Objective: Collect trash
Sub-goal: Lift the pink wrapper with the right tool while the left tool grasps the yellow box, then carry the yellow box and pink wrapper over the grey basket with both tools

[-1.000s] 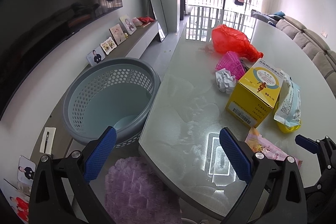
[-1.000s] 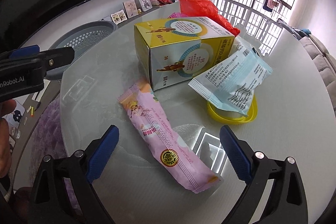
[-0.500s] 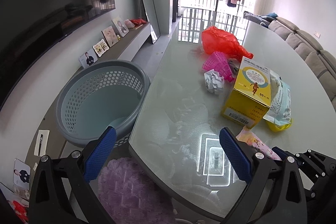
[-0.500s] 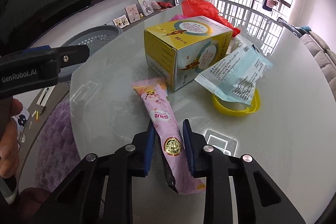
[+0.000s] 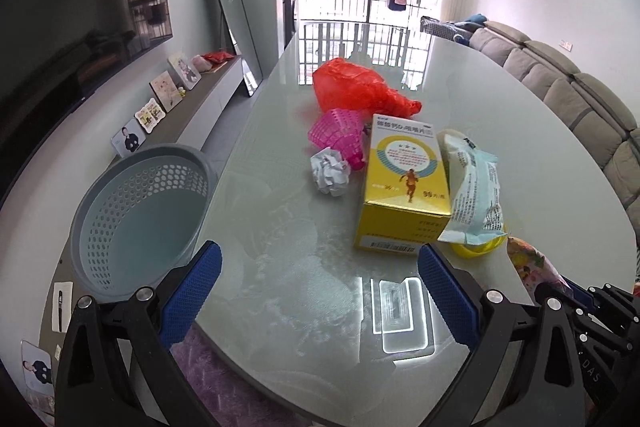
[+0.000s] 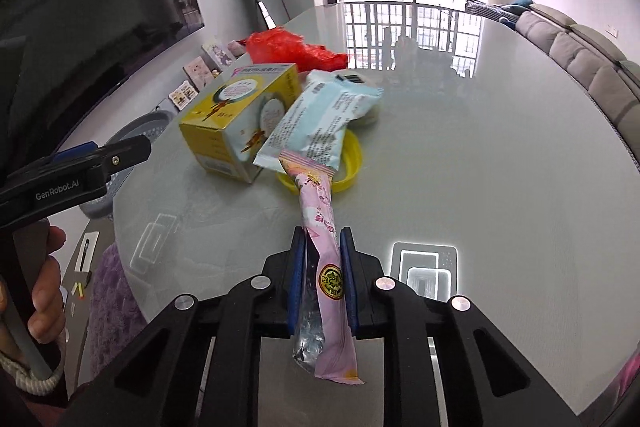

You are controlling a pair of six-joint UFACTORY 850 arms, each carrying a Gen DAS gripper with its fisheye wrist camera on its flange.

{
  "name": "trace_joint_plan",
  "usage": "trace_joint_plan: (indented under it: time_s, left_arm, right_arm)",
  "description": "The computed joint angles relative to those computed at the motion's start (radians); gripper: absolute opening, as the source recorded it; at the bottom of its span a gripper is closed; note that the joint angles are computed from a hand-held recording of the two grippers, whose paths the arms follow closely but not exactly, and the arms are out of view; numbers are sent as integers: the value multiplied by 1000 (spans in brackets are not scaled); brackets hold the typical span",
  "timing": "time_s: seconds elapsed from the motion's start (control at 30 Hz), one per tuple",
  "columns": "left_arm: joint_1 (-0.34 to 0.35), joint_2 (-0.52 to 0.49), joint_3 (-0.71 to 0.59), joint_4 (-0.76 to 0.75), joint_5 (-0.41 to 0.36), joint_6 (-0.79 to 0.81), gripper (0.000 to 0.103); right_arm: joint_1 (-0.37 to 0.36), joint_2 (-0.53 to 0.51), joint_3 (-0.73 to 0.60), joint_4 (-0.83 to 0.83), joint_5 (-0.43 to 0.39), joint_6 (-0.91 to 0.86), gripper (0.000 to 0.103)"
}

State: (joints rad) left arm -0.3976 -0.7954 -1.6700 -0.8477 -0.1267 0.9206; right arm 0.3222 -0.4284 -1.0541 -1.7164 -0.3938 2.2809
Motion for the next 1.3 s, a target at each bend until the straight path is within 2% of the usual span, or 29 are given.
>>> trace_joint_plan:
  time_s: [0.07, 0.23, 0.43, 0.63, 0.77, 0.9, 0.97, 1.03, 1.07, 1.3]
  left_arm:
    - [-12, -15, -27, -14, 1, 22, 97]
    - [-32, -84, -143, 161, -53, -153, 97]
    - [-63, -189, -314, 526, -127, -514, 97]
    - [-73, -303, -498, 670, -254, -663, 97]
    - [-77, -362, -581, 720, -306, -709, 97]
    - [-83, -390, -613, 762, -318, -747, 95]
    - [-84, -407, -636, 780, -331, -763, 88]
    - [-82, -437, -686, 756, -370, -740, 67]
    - [-80, -439, -689, 743, -375, -730, 65]
    - [-69, -316, -480, 612, -255, -608, 62]
  right_arm:
    - [-13, 32, 40, -58, -13, 84, 17]
    - [-39, 84, 106, -196, -44, 272, 17]
    - [-72, 95, 119, -234, -33, 323, 17]
    - [-89, 102, 134, -289, -20, 387, 17]
    - [-102, 102, 139, -335, -3, 435, 17]
    - [-116, 96, 139, -396, 17, 491, 17]
    - [-120, 95, 139, -416, 22, 509, 17]
    - [-122, 93, 139, -430, 26, 521, 17]
    - [-123, 92, 138, -432, 27, 523, 17]
    - [-120, 98, 139, -419, 22, 516, 17]
